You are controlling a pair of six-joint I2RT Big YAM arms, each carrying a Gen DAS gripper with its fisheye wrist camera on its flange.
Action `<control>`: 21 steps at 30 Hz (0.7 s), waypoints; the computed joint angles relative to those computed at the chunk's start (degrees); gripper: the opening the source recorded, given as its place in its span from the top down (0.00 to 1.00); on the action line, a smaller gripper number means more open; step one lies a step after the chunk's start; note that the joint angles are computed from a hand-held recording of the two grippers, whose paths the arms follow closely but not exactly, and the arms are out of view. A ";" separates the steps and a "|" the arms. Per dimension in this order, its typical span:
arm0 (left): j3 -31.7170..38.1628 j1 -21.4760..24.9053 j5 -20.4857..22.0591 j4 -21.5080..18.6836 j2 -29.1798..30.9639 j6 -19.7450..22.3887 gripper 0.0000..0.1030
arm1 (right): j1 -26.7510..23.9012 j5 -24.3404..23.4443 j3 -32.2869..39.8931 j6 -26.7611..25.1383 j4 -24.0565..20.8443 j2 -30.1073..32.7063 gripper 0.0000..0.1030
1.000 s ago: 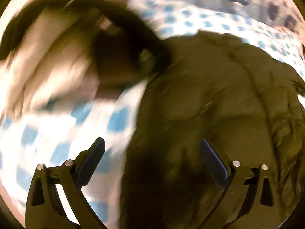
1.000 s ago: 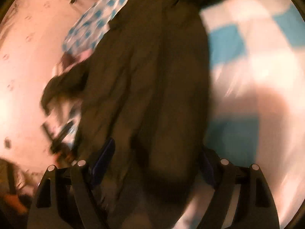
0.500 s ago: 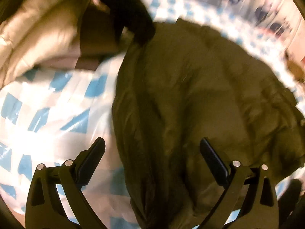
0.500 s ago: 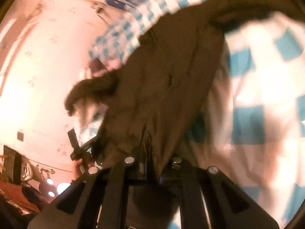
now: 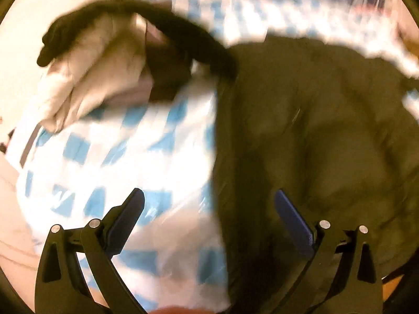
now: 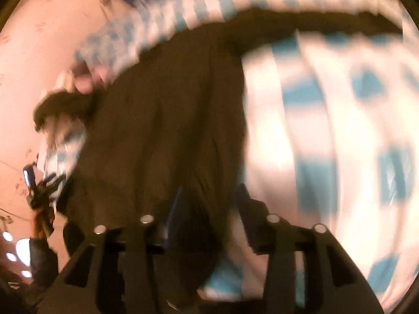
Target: Fold large clothes
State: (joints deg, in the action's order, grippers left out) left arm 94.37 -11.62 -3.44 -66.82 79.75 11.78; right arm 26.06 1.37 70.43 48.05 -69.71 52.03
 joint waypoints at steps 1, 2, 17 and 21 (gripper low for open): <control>0.14 -0.30 1.92 1.17 0.02 0.00 0.07 | 0.54 4.00 2.66 -0.78 0.15 1.51 0.37; 0.36 -0.79 2.65 1.39 0.62 0.27 0.07 | 0.86 5.63 4.21 -1.83 1.40 2.69 0.34; 16.30 -3.68 11.03 -3.79 12.88 -7.06 0.07 | -38.79 -26.15 -5.50 -2.14 17.29 -2.99 0.20; 25.33 -8.85 13.65 3.11 18.73 -15.87 0.07 | -63.04 -33.00 -3.52 -1.50 20.40 2.38 0.20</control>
State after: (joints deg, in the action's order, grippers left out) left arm 119.70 -20.47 10.21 -63.71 98.48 -4.09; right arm -36.98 -31.63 66.91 46.55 -49.32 54.42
